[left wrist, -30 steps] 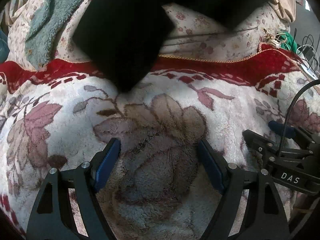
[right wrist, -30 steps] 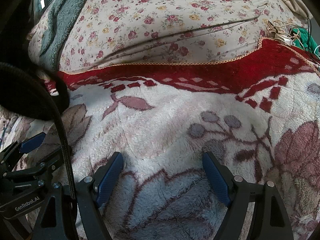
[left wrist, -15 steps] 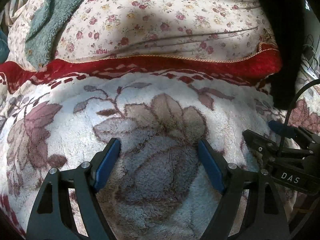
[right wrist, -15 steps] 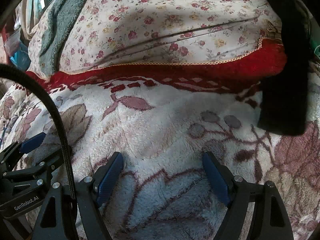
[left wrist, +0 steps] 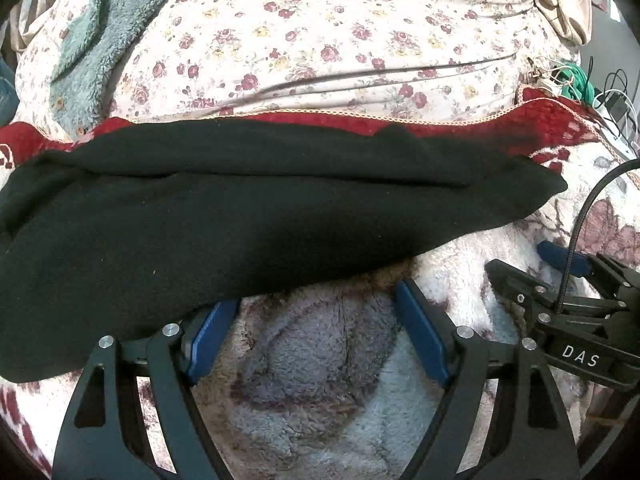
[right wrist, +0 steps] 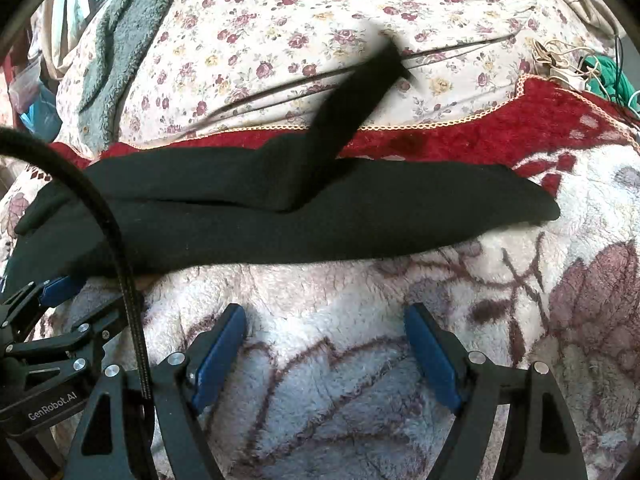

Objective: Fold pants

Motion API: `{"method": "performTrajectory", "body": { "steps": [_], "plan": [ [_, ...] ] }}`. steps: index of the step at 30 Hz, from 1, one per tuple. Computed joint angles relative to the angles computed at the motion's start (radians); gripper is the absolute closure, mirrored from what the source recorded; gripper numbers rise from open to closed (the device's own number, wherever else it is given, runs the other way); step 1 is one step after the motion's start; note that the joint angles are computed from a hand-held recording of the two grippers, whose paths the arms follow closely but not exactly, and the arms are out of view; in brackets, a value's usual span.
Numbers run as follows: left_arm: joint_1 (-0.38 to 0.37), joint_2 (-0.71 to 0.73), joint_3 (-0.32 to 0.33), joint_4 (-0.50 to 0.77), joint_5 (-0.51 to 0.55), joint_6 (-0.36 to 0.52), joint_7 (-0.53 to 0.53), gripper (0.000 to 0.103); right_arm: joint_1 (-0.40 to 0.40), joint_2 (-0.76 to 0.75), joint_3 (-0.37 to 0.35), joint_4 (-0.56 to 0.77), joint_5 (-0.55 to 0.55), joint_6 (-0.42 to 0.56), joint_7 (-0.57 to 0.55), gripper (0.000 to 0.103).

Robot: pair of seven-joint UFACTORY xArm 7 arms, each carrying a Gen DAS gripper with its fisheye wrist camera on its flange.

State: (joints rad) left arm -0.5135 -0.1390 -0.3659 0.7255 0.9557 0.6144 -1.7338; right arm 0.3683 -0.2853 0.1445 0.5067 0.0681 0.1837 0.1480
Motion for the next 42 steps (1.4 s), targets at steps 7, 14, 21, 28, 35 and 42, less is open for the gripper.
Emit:
{"method": "performTrajectory", "body": {
  "steps": [7,14,21,28,35,42],
  "plan": [
    [-0.001,0.004,-0.001,0.004,-0.002,0.006,0.005,0.022,0.001,-0.002,-0.001,-0.001,-0.001,0.000,0.000,0.022],
    [-0.012,-0.029,0.018,-0.018,-0.099,-0.033,0.158,0.022,-0.020,-0.004,0.020,-0.006,-0.028,0.009,0.021,0.020],
    [0.012,-0.189,-0.065,-0.104,-0.134,0.024,0.082,0.022,0.060,-0.021,-0.051,0.023,0.089,0.077,-0.046,0.021],
    [0.029,-0.358,-0.154,-0.158,-0.206,0.144,0.087,0.022,0.224,-0.124,-0.093,-0.043,0.326,-0.003,-0.139,0.022],
    [0.057,-0.461,-0.203,-0.192,-0.274,0.172,0.091,0.022,0.268,-0.222,-0.052,-0.122,0.315,-0.130,-0.043,0.022],
    [0.078,-0.507,-0.227,-0.210,-0.332,0.181,0.108,0.022,0.256,-0.274,-0.028,-0.143,0.195,-0.114,0.027,0.022]
  ]
}}
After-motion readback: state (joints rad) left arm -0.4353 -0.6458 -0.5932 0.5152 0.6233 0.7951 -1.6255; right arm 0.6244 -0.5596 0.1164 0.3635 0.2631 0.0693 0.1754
